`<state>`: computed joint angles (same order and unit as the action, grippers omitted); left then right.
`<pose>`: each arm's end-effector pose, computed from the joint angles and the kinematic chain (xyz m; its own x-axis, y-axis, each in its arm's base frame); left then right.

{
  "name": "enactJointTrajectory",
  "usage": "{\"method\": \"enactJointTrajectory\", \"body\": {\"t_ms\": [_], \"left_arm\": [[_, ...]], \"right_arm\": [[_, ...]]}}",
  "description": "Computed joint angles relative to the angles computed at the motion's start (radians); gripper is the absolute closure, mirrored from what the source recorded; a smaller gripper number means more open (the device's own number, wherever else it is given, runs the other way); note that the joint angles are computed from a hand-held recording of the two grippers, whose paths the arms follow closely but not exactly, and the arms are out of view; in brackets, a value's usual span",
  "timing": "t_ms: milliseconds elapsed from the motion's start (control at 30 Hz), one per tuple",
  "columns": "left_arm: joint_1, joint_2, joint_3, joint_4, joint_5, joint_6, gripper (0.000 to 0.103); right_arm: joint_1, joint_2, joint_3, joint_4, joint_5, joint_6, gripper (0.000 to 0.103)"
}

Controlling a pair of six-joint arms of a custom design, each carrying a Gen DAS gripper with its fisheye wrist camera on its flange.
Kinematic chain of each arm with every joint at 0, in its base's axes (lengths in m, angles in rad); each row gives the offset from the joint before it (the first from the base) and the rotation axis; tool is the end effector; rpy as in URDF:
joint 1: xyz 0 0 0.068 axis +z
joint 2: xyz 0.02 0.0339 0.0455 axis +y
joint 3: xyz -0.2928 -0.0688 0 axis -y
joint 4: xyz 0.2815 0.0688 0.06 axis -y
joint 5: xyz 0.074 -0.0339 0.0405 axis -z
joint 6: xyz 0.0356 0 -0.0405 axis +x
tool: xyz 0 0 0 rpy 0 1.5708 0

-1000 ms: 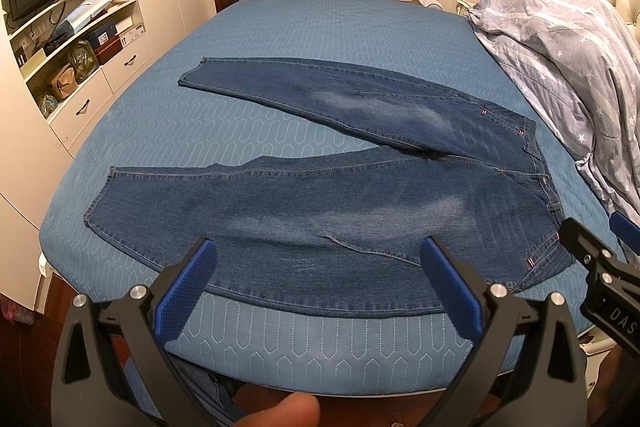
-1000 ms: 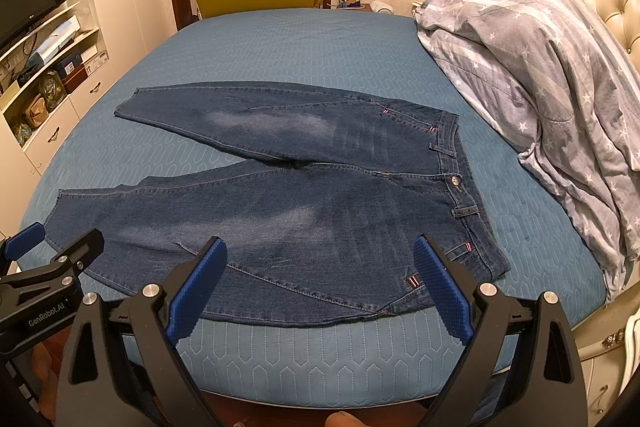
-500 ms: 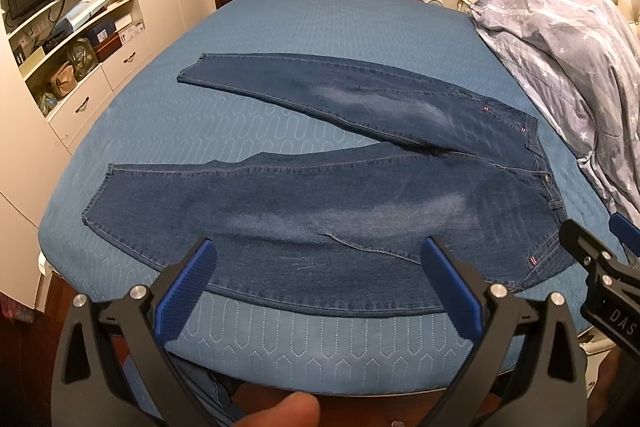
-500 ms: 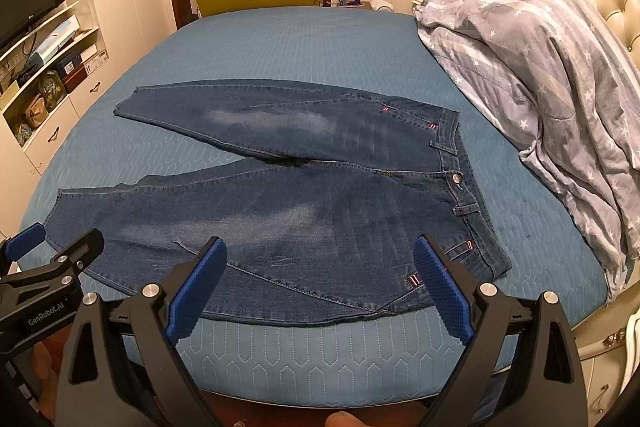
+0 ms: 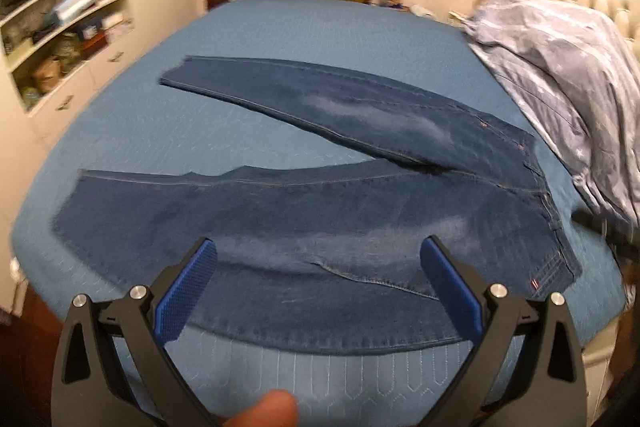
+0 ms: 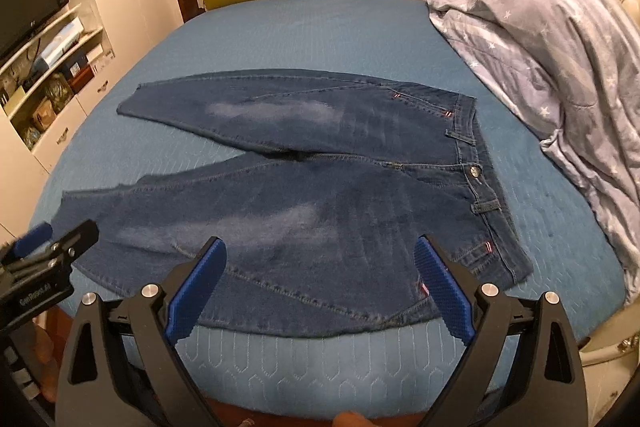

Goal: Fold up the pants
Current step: 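Grasp the jeans waistband near the back pocket with the right tool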

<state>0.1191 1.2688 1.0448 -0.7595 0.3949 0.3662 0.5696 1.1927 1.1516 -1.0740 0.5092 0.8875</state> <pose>0.2796 0.0197 0.3001 -0.7352 0.2449 -0.6320 0.3912 0.9148 -0.1006 0.2131 0.1158 0.3396 -0.7025 0.3542 -0.6173 0.4032 0.9128 0.0649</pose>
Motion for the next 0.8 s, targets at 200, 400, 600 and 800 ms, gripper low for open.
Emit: {"method": "enactJointTrajectory", "body": {"t_ms": [200,400,600,800], "left_arm": [[0.046,0.162,0.03,-0.024,0.048,0.103,0.001],[0.078,0.258,0.049,0.028,0.064,0.081,0.001],[0.108,0.344,0.1,0.056,0.028,0.069,0.001],[0.186,0.435,0.213,0.03,0.021,0.072,0.001]], "right_arm": [[-0.558,0.065,-0.03,0.203,-0.299,-0.54,0.011],[-0.931,0.579,0.348,0.218,-0.436,-0.946,0.012],[-0.995,0.999,0.859,0.07,-0.48,-1.094,0.016],[-0.992,1.306,1.254,-0.095,-0.416,-1.221,0.028]]}}
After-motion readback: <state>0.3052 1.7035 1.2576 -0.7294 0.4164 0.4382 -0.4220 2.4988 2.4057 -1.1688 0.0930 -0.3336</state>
